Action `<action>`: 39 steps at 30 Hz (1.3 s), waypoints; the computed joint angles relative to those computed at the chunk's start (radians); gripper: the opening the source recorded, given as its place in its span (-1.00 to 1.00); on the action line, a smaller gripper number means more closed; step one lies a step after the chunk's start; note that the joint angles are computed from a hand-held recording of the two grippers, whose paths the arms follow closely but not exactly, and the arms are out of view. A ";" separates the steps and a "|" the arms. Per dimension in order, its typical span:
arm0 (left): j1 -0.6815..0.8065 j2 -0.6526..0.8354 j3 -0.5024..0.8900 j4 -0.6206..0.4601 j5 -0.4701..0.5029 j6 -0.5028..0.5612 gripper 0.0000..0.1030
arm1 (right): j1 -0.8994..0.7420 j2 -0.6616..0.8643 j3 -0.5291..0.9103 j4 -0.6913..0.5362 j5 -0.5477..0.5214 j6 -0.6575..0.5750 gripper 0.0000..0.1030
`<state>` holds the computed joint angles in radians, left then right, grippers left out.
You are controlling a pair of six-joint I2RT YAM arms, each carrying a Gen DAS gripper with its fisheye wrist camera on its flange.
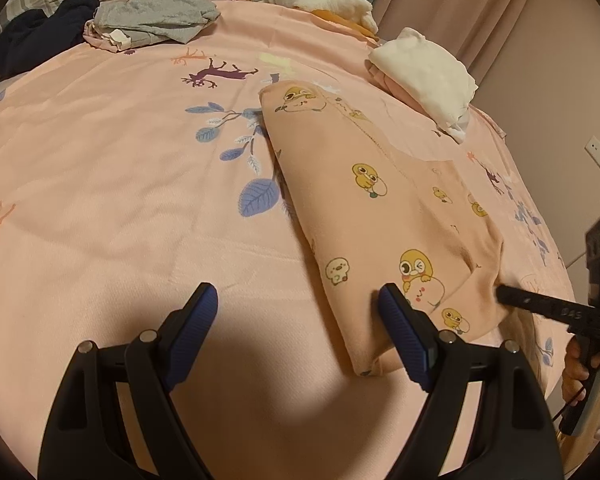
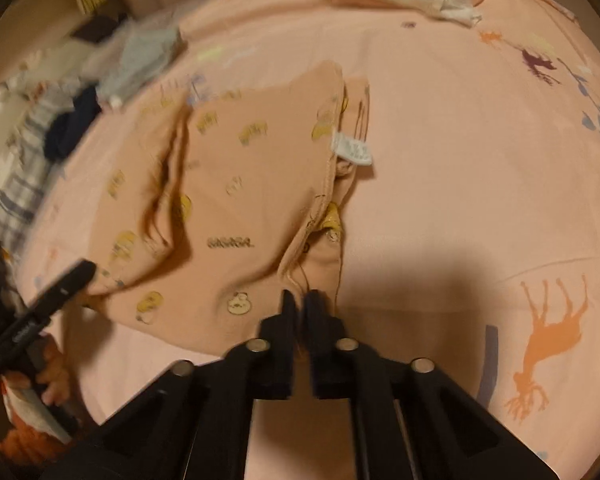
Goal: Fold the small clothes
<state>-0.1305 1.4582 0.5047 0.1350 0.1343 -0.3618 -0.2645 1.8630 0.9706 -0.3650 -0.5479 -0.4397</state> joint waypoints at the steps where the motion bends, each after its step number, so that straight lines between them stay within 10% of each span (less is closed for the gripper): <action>1: -0.001 0.003 0.002 0.000 0.000 -0.002 0.61 | -0.023 -0.014 -0.014 0.015 -0.032 0.012 -0.92; 19: -0.020 0.008 0.002 -0.002 -0.028 0.018 0.61 | -0.118 -0.072 0.023 -0.142 -0.005 0.008 -0.72; 24: -0.027 0.002 0.000 -0.007 -0.032 0.021 0.61 | -0.074 -0.077 0.059 -0.121 -0.041 0.092 -0.05; 39: -0.033 0.013 0.006 -0.009 -0.036 0.039 0.66 | 0.208 0.237 0.439 -0.327 -0.188 0.247 -0.02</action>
<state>-0.1638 1.4714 0.5104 0.1258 0.0981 -0.3231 -0.0563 2.0999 1.4096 -0.6920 -0.7362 -0.1927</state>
